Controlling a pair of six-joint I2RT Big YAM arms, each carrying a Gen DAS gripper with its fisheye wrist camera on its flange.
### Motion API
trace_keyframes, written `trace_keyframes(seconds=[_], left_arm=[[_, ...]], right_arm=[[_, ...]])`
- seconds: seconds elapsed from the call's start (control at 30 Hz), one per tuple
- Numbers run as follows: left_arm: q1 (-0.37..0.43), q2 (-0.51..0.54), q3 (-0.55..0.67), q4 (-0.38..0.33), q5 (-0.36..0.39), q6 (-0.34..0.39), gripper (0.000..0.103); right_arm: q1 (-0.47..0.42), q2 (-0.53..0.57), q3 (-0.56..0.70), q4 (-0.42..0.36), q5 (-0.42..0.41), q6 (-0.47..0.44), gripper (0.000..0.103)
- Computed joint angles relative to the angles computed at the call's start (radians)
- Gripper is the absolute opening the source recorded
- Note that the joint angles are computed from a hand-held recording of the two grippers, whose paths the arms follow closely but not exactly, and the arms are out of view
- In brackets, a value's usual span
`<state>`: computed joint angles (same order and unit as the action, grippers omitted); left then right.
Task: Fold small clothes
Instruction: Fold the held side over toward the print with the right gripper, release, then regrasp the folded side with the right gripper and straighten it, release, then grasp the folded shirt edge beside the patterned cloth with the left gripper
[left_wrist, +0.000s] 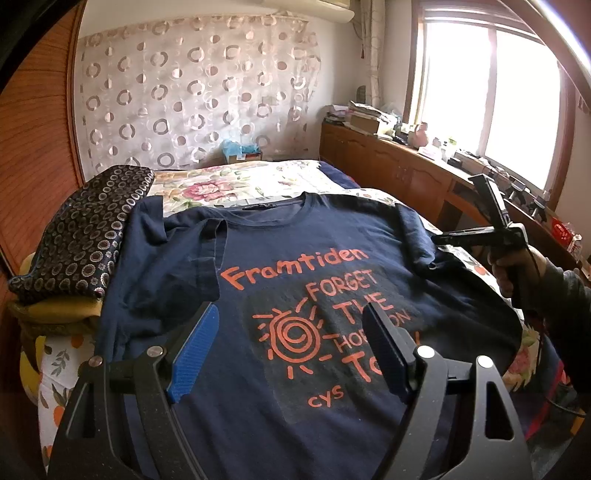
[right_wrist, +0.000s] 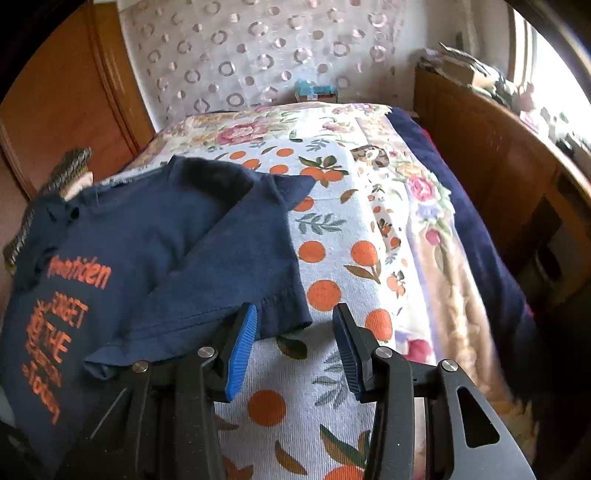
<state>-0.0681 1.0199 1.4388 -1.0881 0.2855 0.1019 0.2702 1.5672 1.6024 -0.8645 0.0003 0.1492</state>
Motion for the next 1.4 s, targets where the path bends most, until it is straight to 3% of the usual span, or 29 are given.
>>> trace_keyframes(seconds=[0.03,0.13,0.33,0.53,0.67,0.73,0.8,0.93,1.3,1.4], left_arm=[[0.002,-0.001,-0.001,0.001,0.003,0.0,0.081],[0.003,0.0,0.0,0.002,0.0,-0.003,0.081],[0.011,-0.001,-0.003,0.003,0.003,-0.007,0.081],[0.019,0.0,-0.001,-0.005,0.005,-0.002,0.081],[0.03,0.0,0.0,-0.009,0.015,-0.002,0.081],[0.034,0.002,0.002,-0.013,0.012,0.001,0.081],[0.038,0.001,0.002,-0.012,0.017,0.002,0.081],[0.046,0.004,0.001,-0.008,0.023,0.0,0.081],[0.126,0.112,0.08,-0.02,0.029,0.06,0.081],[0.153,0.171,0.138,-0.036,0.043,0.091,0.074]], right_arm=[[0.006,0.004,0.005,-0.002,0.006,-0.017,0.025],[0.021,0.021,0.035,-0.015,-0.001,-0.049,0.004],[0.063,0.039,0.124,0.006,-0.051,-0.078,0.003],[0.139,0.133,0.294,-0.02,-0.057,-0.123,0.003],[0.166,0.17,0.358,0.001,-0.054,-0.081,0.005],[0.168,0.164,0.341,0.025,-0.031,-0.088,0.032],[0.161,0.145,0.296,0.061,-0.053,-0.088,0.041],[0.138,0.116,0.215,0.08,-0.008,-0.11,0.041],[0.056,0.172,0.182,0.0,0.048,-0.074,0.041],[0.054,0.19,0.182,-0.001,0.05,-0.073,0.041]])
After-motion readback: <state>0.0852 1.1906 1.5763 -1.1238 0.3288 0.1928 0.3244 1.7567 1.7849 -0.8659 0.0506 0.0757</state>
